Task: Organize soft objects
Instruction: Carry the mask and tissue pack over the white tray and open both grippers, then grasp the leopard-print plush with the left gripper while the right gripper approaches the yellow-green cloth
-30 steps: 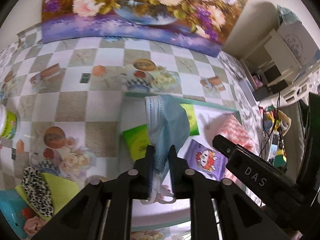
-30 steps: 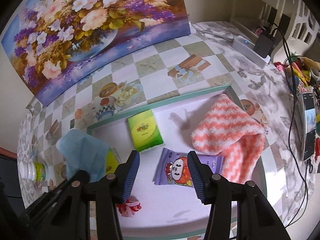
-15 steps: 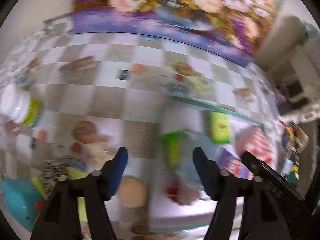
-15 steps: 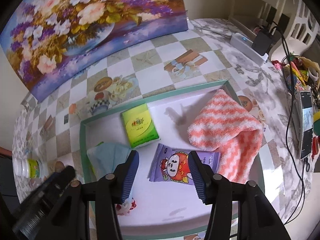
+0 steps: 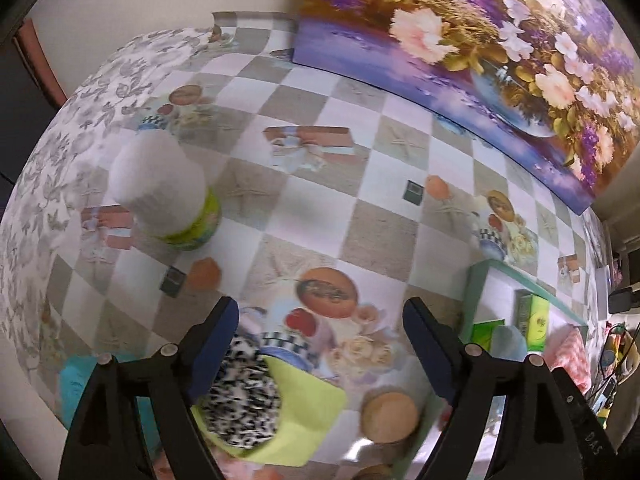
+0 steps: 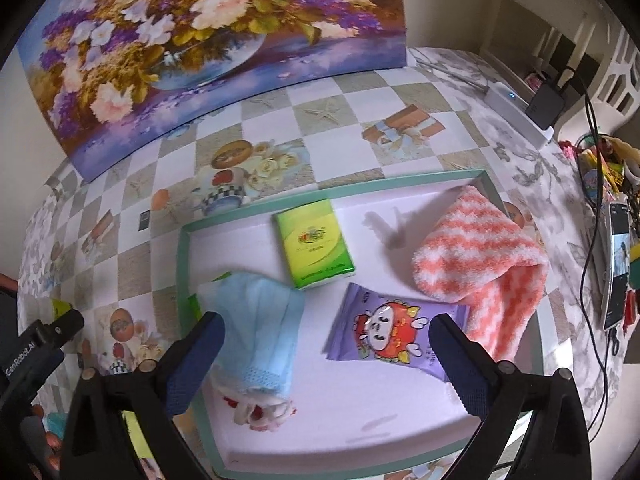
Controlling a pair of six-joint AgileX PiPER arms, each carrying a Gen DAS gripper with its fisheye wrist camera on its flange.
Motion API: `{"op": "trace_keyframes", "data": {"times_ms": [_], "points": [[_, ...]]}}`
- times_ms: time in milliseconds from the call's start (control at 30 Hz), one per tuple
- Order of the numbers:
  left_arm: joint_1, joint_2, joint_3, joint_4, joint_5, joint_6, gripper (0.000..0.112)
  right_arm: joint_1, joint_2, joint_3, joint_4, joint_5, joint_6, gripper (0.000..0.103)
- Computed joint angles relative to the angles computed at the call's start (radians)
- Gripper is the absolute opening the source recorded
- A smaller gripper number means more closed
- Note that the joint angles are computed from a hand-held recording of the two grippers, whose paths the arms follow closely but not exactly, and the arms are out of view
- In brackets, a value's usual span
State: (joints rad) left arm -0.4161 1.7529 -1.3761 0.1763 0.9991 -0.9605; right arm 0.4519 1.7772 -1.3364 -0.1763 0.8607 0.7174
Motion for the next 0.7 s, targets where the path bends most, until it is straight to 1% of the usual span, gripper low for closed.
{"op": "trace_keyframes", "data": {"times_ms": [167, 367, 533, 700], "points": [[0.020, -0.035, 0.026, -0.012, 0.014, 0.054, 0.085, 0.047, -0.016, -0.013, 0.007, -0.001, 0.005, 0.103], [0.027, -0.093, 0.074, -0.002, 0.037, 0.098, 0.085, 0.133, -0.011, -0.055, 0.009, 0.011, 0.004, 0.103], [0.075, -0.147, 0.144, -0.052, 0.012, 0.146, 0.085, 0.199, 0.035, -0.084, 0.072, 0.004, -0.056, 0.103], [0.111, -0.182, 0.201, -0.088, -0.004, 0.179, 0.085, 0.258, 0.096, -0.124, 0.098, 0.027, -0.081, 0.103]]}}
